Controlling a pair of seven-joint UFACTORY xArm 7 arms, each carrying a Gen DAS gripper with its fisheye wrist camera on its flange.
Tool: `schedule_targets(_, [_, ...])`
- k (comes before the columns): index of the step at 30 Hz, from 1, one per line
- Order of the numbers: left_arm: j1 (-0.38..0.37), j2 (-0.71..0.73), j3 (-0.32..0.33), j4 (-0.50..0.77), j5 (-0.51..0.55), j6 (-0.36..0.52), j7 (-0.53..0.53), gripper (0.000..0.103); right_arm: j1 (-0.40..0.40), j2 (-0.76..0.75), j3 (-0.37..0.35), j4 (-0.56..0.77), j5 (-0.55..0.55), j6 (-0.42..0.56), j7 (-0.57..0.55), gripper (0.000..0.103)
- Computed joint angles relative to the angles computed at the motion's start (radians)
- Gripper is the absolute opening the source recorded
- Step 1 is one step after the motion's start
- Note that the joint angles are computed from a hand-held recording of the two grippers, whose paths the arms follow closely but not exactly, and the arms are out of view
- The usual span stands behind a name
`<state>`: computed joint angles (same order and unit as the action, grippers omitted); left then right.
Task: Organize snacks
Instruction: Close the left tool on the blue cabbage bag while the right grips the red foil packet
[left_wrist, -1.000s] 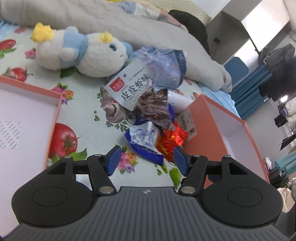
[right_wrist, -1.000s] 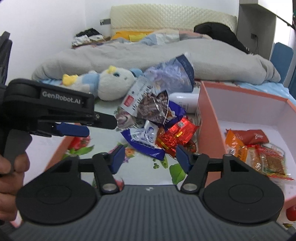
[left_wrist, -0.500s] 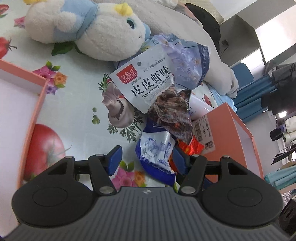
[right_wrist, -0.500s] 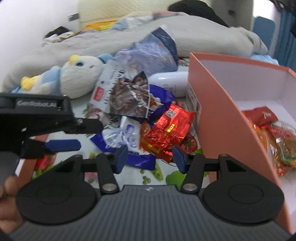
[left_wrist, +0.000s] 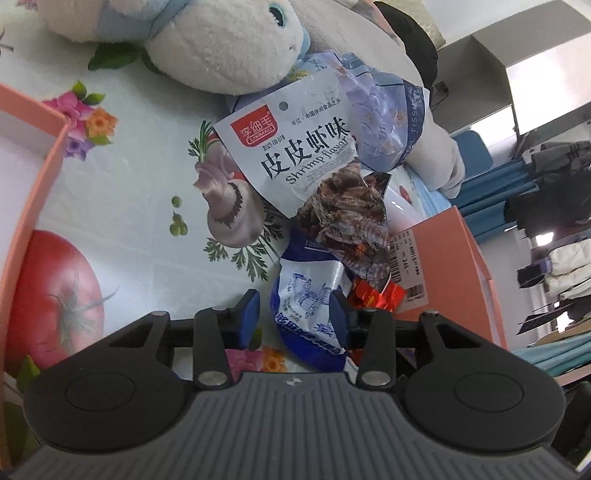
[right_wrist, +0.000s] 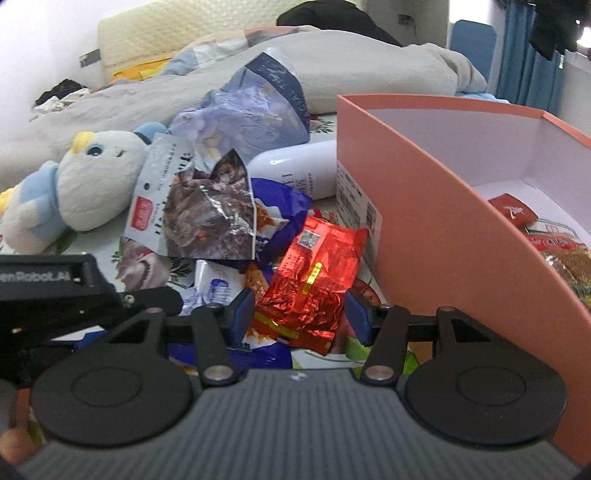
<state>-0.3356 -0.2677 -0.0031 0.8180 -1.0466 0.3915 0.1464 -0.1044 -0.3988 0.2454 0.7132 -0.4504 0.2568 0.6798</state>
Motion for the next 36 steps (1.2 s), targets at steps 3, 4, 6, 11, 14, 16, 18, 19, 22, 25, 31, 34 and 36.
schedule_targets(3, [-0.010, 0.007, 0.013, 0.003, -0.063, 0.009, 0.043, 0.046, -0.013, 0.007, 0.013, 0.003, -0.003, 0.007, 0.037, 0.056])
schedule_targets(4, [-0.008, 0.011, 0.013, 0.006, -0.074, 0.014, 0.049, 0.043, -0.014, 0.011, 0.014, 0.005, -0.005, 0.009, 0.045, 0.056])
schedule_targets(6, [-0.004, 0.017, 0.010, 0.010, -0.095, 0.020, 0.060, 0.039, 0.006, 0.028, -0.003, 0.015, 0.016, 0.026, 0.044, 0.056])
schedule_targets(11, [0.017, 0.031, -0.016, 0.013, -0.075, 0.002, 0.035, 0.024, 0.035, 0.045, -0.041, 0.008, 0.033, -0.010, 0.007, 0.056])
schedule_targets(14, [0.024, 0.034, -0.026, 0.008, -0.034, -0.013, -0.003, 0.010, 0.059, 0.040, -0.064, 0.001, 0.063, -0.014, -0.039, 0.056])
schedule_targets(16, [0.023, 0.031, -0.029, 0.003, -0.011, -0.023, -0.016, 0.009, 0.069, 0.035, -0.071, 0.000, 0.077, -0.008, -0.071, 0.056])
schedule_targets(18, [0.027, 0.020, -0.040, -0.005, 0.049, -0.036, -0.059, 0.008, 0.080, 0.029, -0.079, -0.002, 0.094, -0.004, -0.105, 0.056])
schedule_targets(19, [0.028, 0.011, -0.046, -0.014, 0.084, -0.045, -0.083, 0.006, 0.094, 0.024, -0.092, -0.006, 0.112, -0.002, -0.132, 0.055])
schedule_targets(22, [0.013, -0.022, -0.044, -0.040, 0.138, -0.058, -0.139, 0.005, 0.121, -0.002, -0.117, -0.024, 0.158, 0.000, -0.203, 0.055])
schedule_targets(25, [0.004, -0.067, -0.045, -0.078, 0.201, -0.064, -0.206, 0.004, 0.137, -0.037, -0.128, -0.044, 0.198, 0.018, -0.259, 0.055])
schedule_targets(31, [-0.001, -0.201, -0.059, -0.178, 0.350, -0.053, -0.373, 0.003, 0.197, -0.143, -0.175, -0.109, 0.301, 0.071, -0.394, 0.055])
schedule_targets(34, [0.011, -0.290, -0.077, -0.237, 0.432, -0.028, -0.472, 0.003, 0.235, -0.212, -0.203, -0.143, 0.351, 0.112, -0.478, 0.055])
schedule_targets(36, [0.020, -0.356, -0.088, -0.276, 0.477, -0.005, -0.539, 0.003, 0.259, -0.254, -0.221, -0.161, 0.386, 0.147, -0.532, 0.055])
